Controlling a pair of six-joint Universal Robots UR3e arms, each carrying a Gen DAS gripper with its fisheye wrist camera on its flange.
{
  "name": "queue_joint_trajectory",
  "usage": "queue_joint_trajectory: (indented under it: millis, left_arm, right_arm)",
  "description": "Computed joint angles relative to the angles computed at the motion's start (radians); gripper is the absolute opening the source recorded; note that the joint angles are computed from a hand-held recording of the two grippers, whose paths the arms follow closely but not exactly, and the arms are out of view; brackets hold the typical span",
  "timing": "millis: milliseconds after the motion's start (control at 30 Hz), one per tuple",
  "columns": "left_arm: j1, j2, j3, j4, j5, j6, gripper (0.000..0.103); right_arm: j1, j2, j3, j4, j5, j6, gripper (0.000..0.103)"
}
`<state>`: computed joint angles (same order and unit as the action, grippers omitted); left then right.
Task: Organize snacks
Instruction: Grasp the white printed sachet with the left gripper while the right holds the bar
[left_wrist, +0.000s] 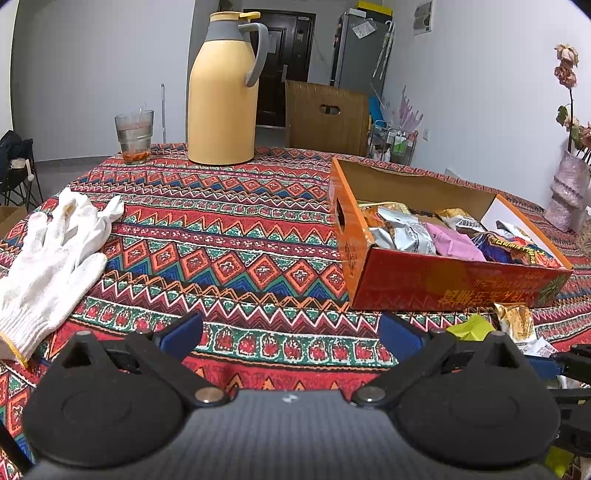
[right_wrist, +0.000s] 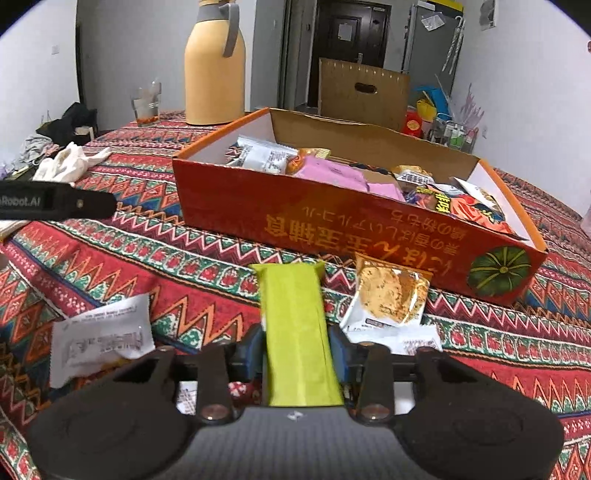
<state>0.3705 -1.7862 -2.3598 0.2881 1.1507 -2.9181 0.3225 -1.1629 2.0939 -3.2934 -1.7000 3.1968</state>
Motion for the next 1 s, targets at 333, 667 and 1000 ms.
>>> queue_joint_trajectory:
  millis: [333, 667, 1000]
  left_arm:
    - [-0.044, 0.038, 0.015, -0.071, 0.055, 0.019, 0.103]
    - [-0.077, 0.119, -0.030, -0.131, 0.072, 0.060, 0.103]
    - [-0.070, 0.224, -0.153, -0.211, 0.040, 0.202, 0.103]
  right_arm:
    - [-0.008, -0.080, 0.116, -0.177, 0.004, 0.048, 0.031]
    - [-0.110, -0.210, 0.314, -0.353, 0.039, 0.077, 0.031]
    - [-0.254, -0.283, 0.546, -0.534, 0.124, 0.058, 0.032]
